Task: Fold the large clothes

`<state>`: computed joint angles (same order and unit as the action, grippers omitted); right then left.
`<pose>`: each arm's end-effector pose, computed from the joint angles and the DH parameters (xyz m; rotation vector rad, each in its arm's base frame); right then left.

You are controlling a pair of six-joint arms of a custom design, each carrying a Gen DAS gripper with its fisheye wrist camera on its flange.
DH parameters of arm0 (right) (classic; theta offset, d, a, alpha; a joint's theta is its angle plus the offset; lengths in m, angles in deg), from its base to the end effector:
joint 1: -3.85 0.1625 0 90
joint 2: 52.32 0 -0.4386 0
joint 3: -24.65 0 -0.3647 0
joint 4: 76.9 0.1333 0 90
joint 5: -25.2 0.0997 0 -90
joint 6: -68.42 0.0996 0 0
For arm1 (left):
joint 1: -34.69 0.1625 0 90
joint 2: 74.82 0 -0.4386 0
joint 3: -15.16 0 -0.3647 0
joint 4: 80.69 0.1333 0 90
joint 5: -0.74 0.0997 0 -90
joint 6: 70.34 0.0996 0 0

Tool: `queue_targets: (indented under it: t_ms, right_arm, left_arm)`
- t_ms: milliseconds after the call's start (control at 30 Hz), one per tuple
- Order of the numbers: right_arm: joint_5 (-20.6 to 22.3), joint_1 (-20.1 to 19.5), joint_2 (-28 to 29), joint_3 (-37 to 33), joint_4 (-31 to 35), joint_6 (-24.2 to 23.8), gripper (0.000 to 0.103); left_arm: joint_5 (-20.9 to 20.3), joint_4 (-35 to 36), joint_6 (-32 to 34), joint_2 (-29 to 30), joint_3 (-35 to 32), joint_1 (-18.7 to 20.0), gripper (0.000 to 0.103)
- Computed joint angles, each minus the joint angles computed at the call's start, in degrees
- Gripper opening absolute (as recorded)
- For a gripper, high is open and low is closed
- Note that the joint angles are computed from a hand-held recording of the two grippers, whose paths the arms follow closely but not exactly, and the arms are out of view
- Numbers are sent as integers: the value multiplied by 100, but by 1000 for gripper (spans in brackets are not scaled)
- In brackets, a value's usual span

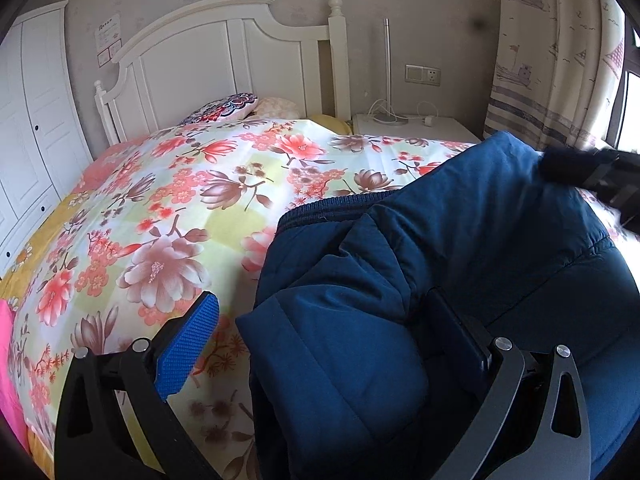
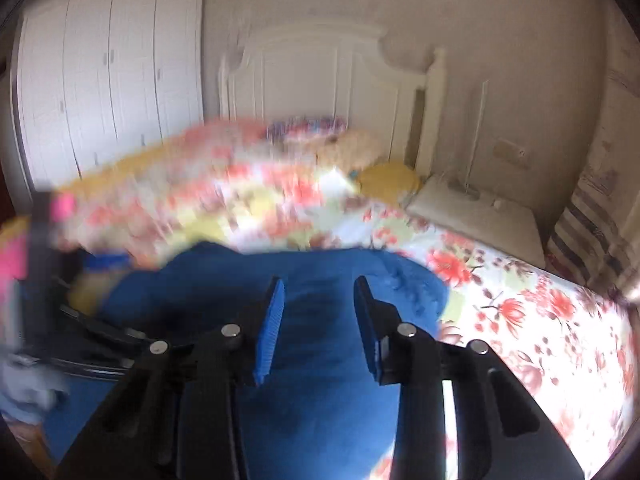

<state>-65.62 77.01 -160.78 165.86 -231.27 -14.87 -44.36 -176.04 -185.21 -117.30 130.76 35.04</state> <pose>0.0379 -0.3301 0.3487 1.4587 -2.2369 0.4707 -0.4005 -0.2061 -0.0093 0.1002 1.9785 -1.0430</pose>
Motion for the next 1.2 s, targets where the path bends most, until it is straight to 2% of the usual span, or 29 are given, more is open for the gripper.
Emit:
queue_targets:
  t_ms: [33, 100, 200, 300, 367, 400, 467, 500, 533, 600, 667, 733, 833, 900, 933, 967, 1000, 1033, 1067, 1100, 1133, 1200]
  right_arm:
    - [-198, 76, 175, 85, -87, 31, 38]
    - [-290, 159, 339, -128, 163, 427, 38]
    - [-676, 501, 240, -96, 47, 278, 38]
    - [-512, 742, 312, -147, -408, 451, 38]
    - [-448, 892, 503, -273, -604, 842, 38]
    - [-581, 969, 676, -291, -799, 940, 38]
    - [-1295, 1147, 1336, -285, -1383, 896, 42]
    - [-1568, 1072, 1620, -304, -1320, 899, 44]
    - [-1600, 1041, 1717, -291, -1383, 917, 44]
    - [-1478, 994, 1692, -270, -1452, 1007, 44]
    - [-1464, 1021, 1542, -157, -1605, 788, 45]
    - [-1341, 982, 1255, -148, -1369, 815, 48]
    - [-477, 583, 172, -113, -492, 876, 63]
    - [349, 35, -762, -143, 624, 485, 66]
    - [569, -189, -1088, -176, 1154, 260, 66]
    - [556, -399, -1366, -119, 1579, -22, 67]
    - [337, -479, -1435, -43, 1765, -278, 67]
    - [359, -728, -1561, 146, 1710, -707, 66]
    - [620, -1029, -1750, 342, 1556, -992, 66]
    - [875, -1286, -1750, 350, 1643, -1038, 67]
    - [891, -1304, -1650, 209, 1864, -844, 67]
    - [676, -1086, -1627, 158, 1796, -641, 67]
  left_arm:
    - [-8, 71, -68, -4, -14, 3, 99]
    - [-70, 31, 7, -8, -6, 47, 99]
    - [-60, -49, 9, -27, 47, 25, 99]
    - [-41, 11, -38, -11, 34, 9, 99]
    - [-33, 12, -58, -13, 47, 1, 99]
    - [-36, 18, -62, -11, 44, -4, 99]
    - [-33, 2, -46, -19, 52, 1, 99]
    - [-36, 1, -50, -21, 52, 2, 99]
    - [-47, 14, -59, -21, 46, 10, 99]
    - [-60, -40, -37, -40, 70, 26, 99]
    - [-57, -86, -13, -48, 90, 20, 99]
    - [-49, -49, -35, -42, 85, 11, 99]
    - [-49, -102, -59, -69, 132, 3, 99]
    - [-50, -134, -44, -82, 148, 13, 99]
    - [-54, -137, -38, -80, 144, 15, 99]
    - [-55, -146, -37, -83, 150, 15, 99]
    - [-55, -150, -44, -85, 156, 11, 99]
    - [-60, -136, -49, -82, 149, 13, 99]
    - [-79, -119, -34, -72, 132, 29, 99]
    - [-106, -75, -19, -51, 98, 49, 99]
    - [-116, -68, -3, -43, 78, 62, 99]
    - [-130, -139, 92, -66, 87, 95, 99]
